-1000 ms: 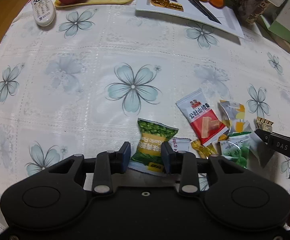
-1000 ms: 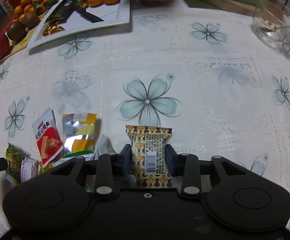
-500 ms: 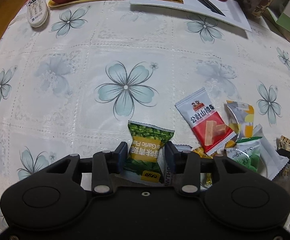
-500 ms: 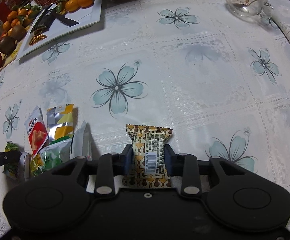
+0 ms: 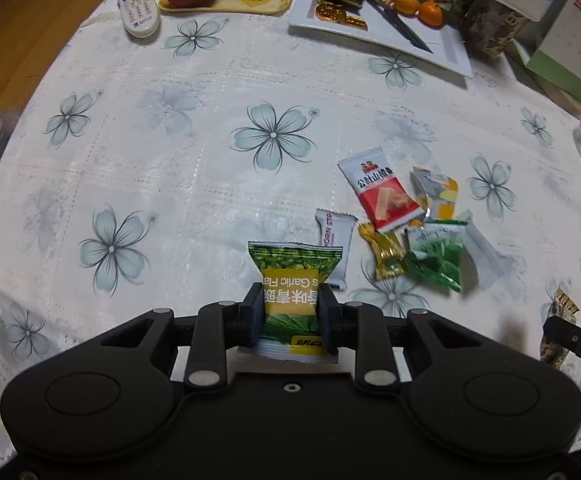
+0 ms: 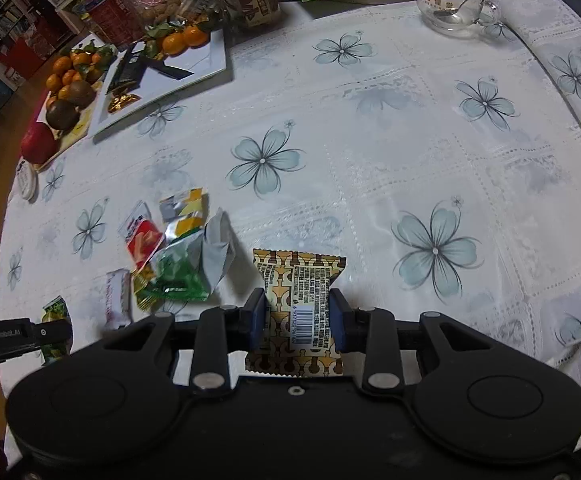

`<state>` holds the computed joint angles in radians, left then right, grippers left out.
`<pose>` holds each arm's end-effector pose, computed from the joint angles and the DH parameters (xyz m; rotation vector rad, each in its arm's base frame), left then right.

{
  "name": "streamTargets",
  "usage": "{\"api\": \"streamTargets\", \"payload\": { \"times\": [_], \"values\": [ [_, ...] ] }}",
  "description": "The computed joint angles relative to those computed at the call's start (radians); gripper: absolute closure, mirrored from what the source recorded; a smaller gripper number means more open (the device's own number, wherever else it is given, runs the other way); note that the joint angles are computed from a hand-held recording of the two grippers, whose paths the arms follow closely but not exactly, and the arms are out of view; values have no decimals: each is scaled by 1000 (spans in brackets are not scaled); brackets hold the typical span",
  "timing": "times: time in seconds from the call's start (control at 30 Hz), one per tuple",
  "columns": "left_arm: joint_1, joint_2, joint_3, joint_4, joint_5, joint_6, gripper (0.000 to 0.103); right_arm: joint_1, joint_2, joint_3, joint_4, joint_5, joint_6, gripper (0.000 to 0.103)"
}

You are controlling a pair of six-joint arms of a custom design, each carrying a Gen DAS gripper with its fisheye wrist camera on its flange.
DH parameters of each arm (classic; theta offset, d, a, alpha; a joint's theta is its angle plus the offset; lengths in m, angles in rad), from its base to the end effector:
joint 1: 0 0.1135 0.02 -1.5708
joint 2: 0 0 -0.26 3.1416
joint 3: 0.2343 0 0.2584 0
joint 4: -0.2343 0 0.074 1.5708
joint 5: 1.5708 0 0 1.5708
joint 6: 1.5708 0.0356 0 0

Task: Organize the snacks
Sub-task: 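Carry both packets to the gold tray and open both tools to release them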

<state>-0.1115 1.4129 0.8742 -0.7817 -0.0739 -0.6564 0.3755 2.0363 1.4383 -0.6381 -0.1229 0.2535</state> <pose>0.2515 -0.0255 0.1867 -0.7883 2.7718 -0.0371 0.3837 0.1559 0.1506 -0.2029 2.8373 0.3150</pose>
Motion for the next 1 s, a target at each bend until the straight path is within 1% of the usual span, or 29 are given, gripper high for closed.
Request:
{"api": "streamTargets", "payload": {
  "times": [0.13,0.23,0.33,0.47,0.6,0.7,0.8,0.9,1.0],
  "values": [
    [-149,-190,-47,-112,-54,-113,68,15,-221,-204,20,-21,6,68],
    [-291,-300,-69,-193,-101,-233,68,28,-397,-356,25,-29,10,68],
    [-471,-367,-78,-273,-173,-392,68,44,-579,-495,17,-26,23,68],
    [-724,-426,-87,-362,-240,-646,68,63,-824,-656,-19,-16,40,68],
    [-996,-414,-85,-443,-311,-948,68,84,-1065,-781,-101,-17,67,68],
    [-1146,-377,-82,-475,-330,-1124,68,100,-1206,-844,-172,-27,90,68],
    [-1265,-331,-76,-491,-333,-1258,68,136,-1345,-891,-257,-21,121,68],
    [-1360,-290,-69,-498,-330,-1355,68,200,-1447,-919,-324,15,163,68],
    [-1428,-253,-61,-507,-326,-1426,68,262,-1511,-935,-371,38,207,68]
  ]
}}
